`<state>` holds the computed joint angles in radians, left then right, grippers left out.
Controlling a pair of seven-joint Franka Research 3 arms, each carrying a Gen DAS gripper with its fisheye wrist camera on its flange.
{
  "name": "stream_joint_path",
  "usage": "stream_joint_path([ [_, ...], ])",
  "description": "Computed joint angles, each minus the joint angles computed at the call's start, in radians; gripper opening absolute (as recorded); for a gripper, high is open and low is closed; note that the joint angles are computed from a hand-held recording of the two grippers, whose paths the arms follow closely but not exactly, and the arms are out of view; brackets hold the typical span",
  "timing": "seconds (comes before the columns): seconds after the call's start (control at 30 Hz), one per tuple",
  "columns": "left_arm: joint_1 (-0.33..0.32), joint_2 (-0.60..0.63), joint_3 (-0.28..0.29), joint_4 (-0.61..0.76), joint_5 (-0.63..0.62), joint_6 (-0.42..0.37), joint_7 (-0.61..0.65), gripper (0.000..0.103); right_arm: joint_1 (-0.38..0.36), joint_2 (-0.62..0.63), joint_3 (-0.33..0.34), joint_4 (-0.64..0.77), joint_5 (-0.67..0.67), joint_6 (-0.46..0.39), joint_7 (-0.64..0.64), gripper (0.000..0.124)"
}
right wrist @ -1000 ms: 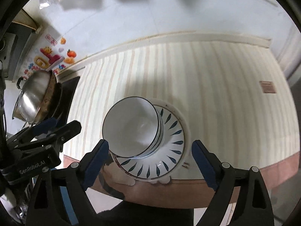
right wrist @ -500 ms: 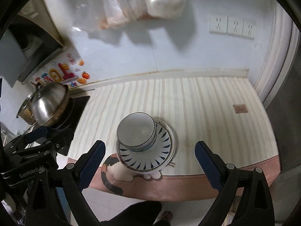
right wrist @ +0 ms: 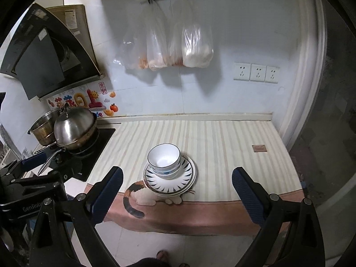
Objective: Organize plates and bowls
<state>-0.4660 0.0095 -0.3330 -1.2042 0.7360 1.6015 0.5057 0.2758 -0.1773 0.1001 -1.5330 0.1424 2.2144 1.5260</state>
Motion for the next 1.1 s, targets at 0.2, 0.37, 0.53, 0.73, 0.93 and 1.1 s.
stream_joint_path([
  [0.2,0.019,-0.085,-0.014,-0.096,-0.028,0.036,-0.010,0.101,-0.006,-0.089,0.019,-0.076,-0.029,0.015,0.038,0.101],
  [0.37,0.052,-0.145,-0.030,-0.154,-0.053,0.061,0.000,0.101,-0.012,-0.127,0.034,-0.100,-0.045,0.010,0.084,0.101],
  [0.53,0.080,-0.178,-0.053,-0.182,-0.055,0.059,0.008,0.101,-0.012,-0.139,0.051,-0.105,-0.066,0.010,0.108,0.101],
  [0.73,0.101,-0.205,-0.062,-0.205,-0.076,0.067,0.015,0.101,-0.008,-0.155,0.064,-0.118,-0.088,0.021,0.119,0.101],
  [0.93,0.110,-0.211,-0.077,-0.209,-0.075,0.063,0.013,0.101,-0.005,-0.160,0.068,-0.123,-0.096,0.023,0.127,0.101],
  [1.1,0.112,-0.207,-0.082,-0.205,-0.075,0.060,0.015,0.101,-0.003,-0.161,0.061,-0.123,-0.083,0.015,0.130,0.101],
])
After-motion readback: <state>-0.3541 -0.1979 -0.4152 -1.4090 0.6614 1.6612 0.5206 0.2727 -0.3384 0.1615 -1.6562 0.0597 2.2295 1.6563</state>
